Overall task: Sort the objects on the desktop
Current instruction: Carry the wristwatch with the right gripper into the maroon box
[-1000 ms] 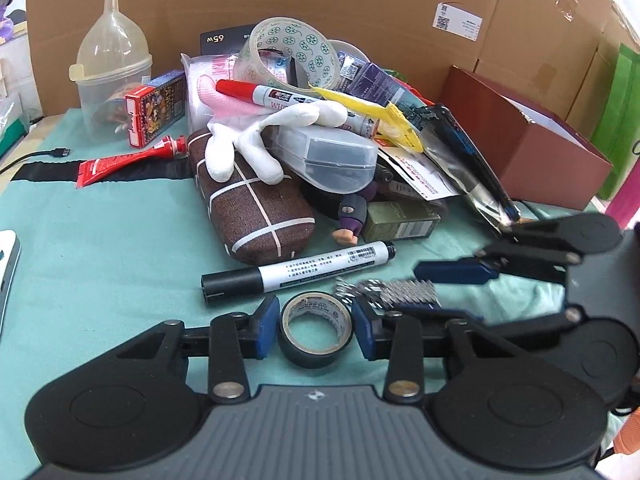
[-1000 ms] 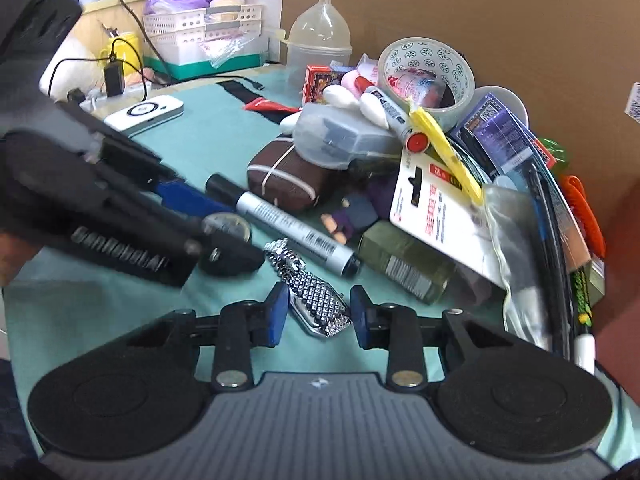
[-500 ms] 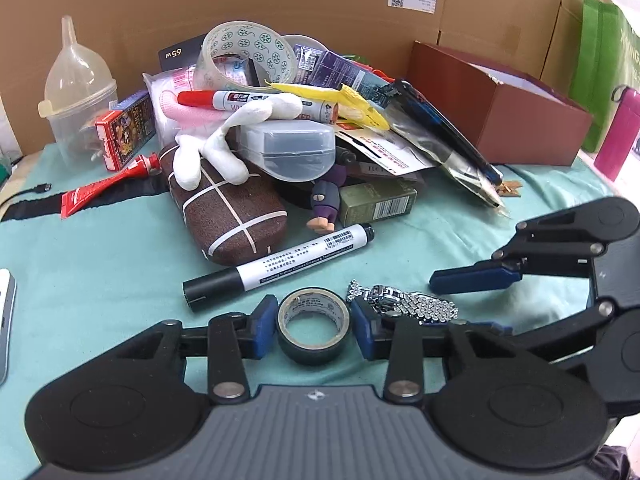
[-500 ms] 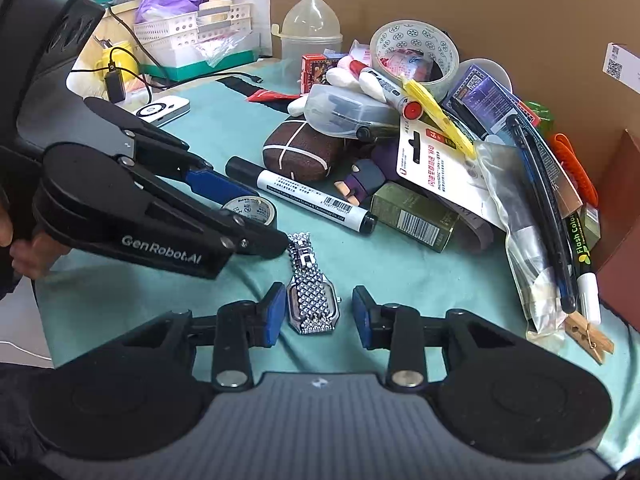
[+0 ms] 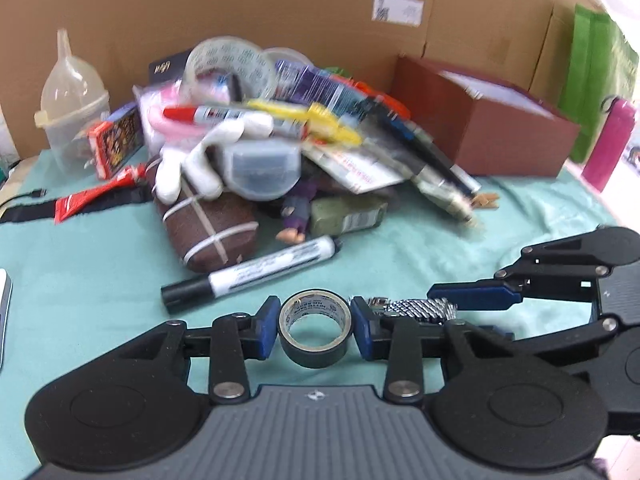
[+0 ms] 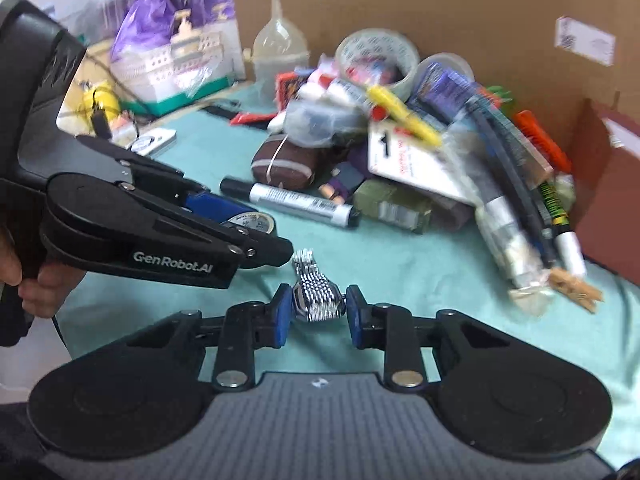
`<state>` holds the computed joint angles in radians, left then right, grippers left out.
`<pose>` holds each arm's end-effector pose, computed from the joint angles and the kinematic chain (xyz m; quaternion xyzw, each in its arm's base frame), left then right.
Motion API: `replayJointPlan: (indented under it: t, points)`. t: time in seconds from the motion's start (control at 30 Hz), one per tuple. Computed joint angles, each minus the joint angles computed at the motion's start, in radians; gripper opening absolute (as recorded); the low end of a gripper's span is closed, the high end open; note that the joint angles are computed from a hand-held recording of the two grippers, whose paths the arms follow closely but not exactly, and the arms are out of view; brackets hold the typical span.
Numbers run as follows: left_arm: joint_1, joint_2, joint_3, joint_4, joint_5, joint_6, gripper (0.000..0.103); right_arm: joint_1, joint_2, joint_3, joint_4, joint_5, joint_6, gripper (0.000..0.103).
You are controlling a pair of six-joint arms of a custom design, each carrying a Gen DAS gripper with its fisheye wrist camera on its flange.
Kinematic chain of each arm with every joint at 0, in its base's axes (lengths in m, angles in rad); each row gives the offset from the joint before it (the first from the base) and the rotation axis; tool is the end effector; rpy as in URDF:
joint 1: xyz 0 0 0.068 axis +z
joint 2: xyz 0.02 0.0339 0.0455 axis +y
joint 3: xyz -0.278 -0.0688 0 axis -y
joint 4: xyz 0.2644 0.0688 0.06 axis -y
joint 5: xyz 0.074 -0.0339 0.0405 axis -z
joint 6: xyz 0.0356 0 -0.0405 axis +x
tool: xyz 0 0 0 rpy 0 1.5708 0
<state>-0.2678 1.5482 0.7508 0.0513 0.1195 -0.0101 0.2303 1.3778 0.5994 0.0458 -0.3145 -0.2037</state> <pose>0.3091 -0.0892 0.1699 0.1412 0.9039 -0.1096 0.3886 0.2674 0.0740 0.1713 -0.2565 0.8673 0.1484 0.4000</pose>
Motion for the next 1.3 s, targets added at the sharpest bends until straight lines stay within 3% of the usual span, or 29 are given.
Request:
replayJointPlan:
  t: [0.27, 0.67, 0.97, 1.3]
  points:
    - [-0.067, -0.079, 0.063, -0.036, 0.053, -0.032, 0.04, -0.134, -0.186, -0.04, 0.005, -0.036, 0.009, 0.027]
    - [-0.202, 0.058, 0.316, -0.05, 0.033, -0.092, 0.04, -0.387, -0.221, 0.022, 0.087, -0.138, 0.034, 0.027]
    - [-0.277, 0.261, 0.619, -0.066, 0.025, -0.118, 0.04, -0.556, -0.043, 0.193, 0.164, -0.183, 0.097, 0.027]
    - [-0.318, 0.647, 1.158, -0.255, -0.021, -0.176, 0.04, -0.622, 0.272, 0.474, 0.15, -0.125, 0.134, 0.027]
